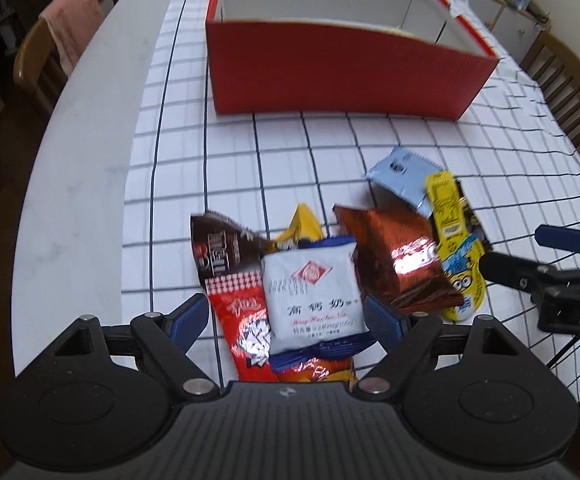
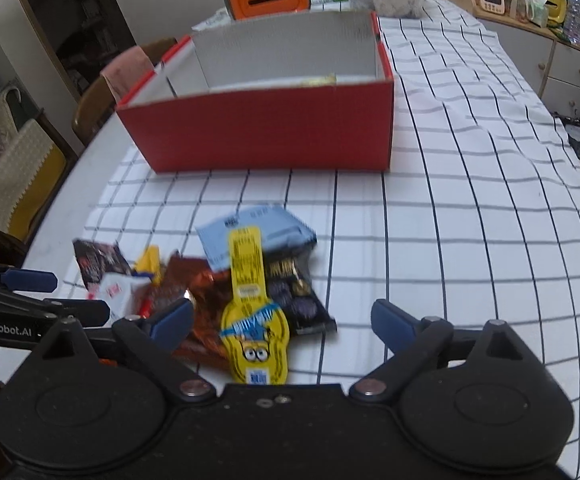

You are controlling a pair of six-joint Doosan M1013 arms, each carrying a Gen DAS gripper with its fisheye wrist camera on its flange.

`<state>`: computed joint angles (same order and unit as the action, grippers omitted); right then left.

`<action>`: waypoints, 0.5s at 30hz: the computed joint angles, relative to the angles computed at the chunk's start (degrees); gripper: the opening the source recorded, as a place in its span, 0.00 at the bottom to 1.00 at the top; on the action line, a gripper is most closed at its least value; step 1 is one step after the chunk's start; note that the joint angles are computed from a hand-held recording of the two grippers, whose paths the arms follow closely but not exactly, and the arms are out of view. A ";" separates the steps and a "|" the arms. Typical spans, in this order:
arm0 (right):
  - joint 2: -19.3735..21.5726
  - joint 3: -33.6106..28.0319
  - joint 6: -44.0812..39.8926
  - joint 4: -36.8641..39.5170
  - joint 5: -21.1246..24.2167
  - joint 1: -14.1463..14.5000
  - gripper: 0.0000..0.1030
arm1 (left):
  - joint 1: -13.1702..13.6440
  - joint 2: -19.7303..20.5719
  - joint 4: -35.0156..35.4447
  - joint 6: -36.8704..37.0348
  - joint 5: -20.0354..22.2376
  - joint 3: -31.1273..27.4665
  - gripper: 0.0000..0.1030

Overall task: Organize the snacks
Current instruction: 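Move both open tools back toward the remaining snack pile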

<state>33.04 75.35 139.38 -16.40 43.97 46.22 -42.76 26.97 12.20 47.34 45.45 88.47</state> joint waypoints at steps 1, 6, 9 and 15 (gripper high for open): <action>0.21 0.00 -0.04 -0.24 0.47 0.18 0.89 | 0.00 0.12 0.02 -0.41 0.22 -0.01 0.83; 1.28 -0.20 -0.53 -1.24 2.64 1.09 0.83 | 0.01 0.36 -0.36 -1.37 0.25 -0.04 0.83; 1.70 -0.09 -3.08 -1.33 3.13 1.81 0.82 | 0.07 0.56 -0.46 -1.49 0.47 -0.34 0.83; 3.35 -1.28 -8.80 -4.94 5.48 3.61 0.76 | 0.18 1.39 -1.10 -1.27 1.67 -1.44 0.83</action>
<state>36.40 74.08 130.58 -21.34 49.45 49.83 -42.58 28.36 11.10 46.06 47.13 87.03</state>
